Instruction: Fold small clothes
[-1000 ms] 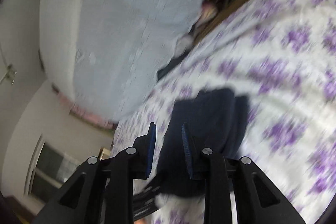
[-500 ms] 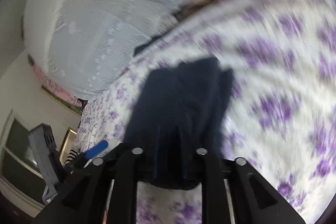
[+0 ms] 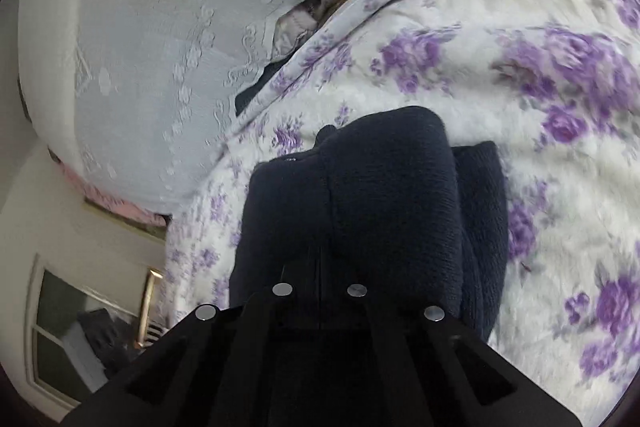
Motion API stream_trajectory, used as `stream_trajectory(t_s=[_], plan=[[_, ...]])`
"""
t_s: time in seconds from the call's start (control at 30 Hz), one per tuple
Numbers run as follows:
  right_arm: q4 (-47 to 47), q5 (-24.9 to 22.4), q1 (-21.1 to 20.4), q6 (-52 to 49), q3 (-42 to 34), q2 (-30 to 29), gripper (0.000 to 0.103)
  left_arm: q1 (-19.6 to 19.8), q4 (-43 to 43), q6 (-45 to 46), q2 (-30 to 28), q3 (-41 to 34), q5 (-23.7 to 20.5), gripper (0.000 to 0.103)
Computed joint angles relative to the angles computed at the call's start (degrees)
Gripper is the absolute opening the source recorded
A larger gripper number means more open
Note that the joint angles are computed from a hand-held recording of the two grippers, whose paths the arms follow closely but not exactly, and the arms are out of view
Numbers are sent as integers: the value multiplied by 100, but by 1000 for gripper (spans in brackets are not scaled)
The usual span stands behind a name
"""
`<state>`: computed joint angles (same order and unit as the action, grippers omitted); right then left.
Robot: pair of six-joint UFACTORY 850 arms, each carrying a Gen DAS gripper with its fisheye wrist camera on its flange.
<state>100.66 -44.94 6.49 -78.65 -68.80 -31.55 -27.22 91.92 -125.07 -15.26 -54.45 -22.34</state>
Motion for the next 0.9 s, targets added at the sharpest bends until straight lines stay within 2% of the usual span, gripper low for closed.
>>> stream_trajectory(t_s=[0.03, 0.07, 0.13, 0.2, 0.23, 0.3, 0.37, 0.43, 0.57, 0.63, 0.7, 0.77, 0.8, 0.83, 0.87, 0.9], plan=[[67, 173, 42, -198, 194, 217, 5, -17, -21, -7, 59, 46, -38, 99], [210, 248, 78, -558, 434, 473, 23, -42, 154, -193, 207, 175, -72, 97], [479, 294, 129, -1137, 746, 818, 49, -100, 873, -924, 568, 512, -97, 97], [657, 302, 172, -1684, 1166, 1265, 49, -199, 1535, -1591, 910, 860, -224, 98], [636, 268, 151, -1777, 1299, 1375, 49, -229, 1607, -1648, 979, 945, -224, 98], [503, 356, 151, -1790, 1499, 1488, 50, -245, 1278, -1251, 906, 921, -43, 98], [182, 686, 222, -1646, 1545, 1306, 51, -231, 524, -453, 584, 723, 173, 99], [510, 443, 126, -2118, 1687, 1247, 47, -190, 421, -329, 523, 662, 344, 99], [434, 434, 44, -1748, 1778, 1410, 45, -367, 0, -51, 550, 674, -91, 99], [565, 550, 63, -1981, 2005, 1685, 46, -466, 283, -402, 760, 849, -228, 97], [571, 463, 58, -2132, 2156, 1834, 48, -605, 704, -842, 966, 1045, -487, 98], [391, 412, 23, -2038, 2212, 1847, 54, -644, 453, -563, 880, 990, -604, 99], [238, 487, 13, -1905, 2158, 1754, 54, -602, 173, -226, 719, 872, -561, 99], [153, 484, -7, -1810, 2078, 1593, 53, -490, 96, -128, 605, 805, -278, 99], [193, 329, -69, -1803, 2034, 1442, 47, -388, 204, -271, 648, 832, -23, 99], [250, 200, -144, -1713, 2027, 1383, 42, -351, 360, -444, 668, 862, 53, 99]])
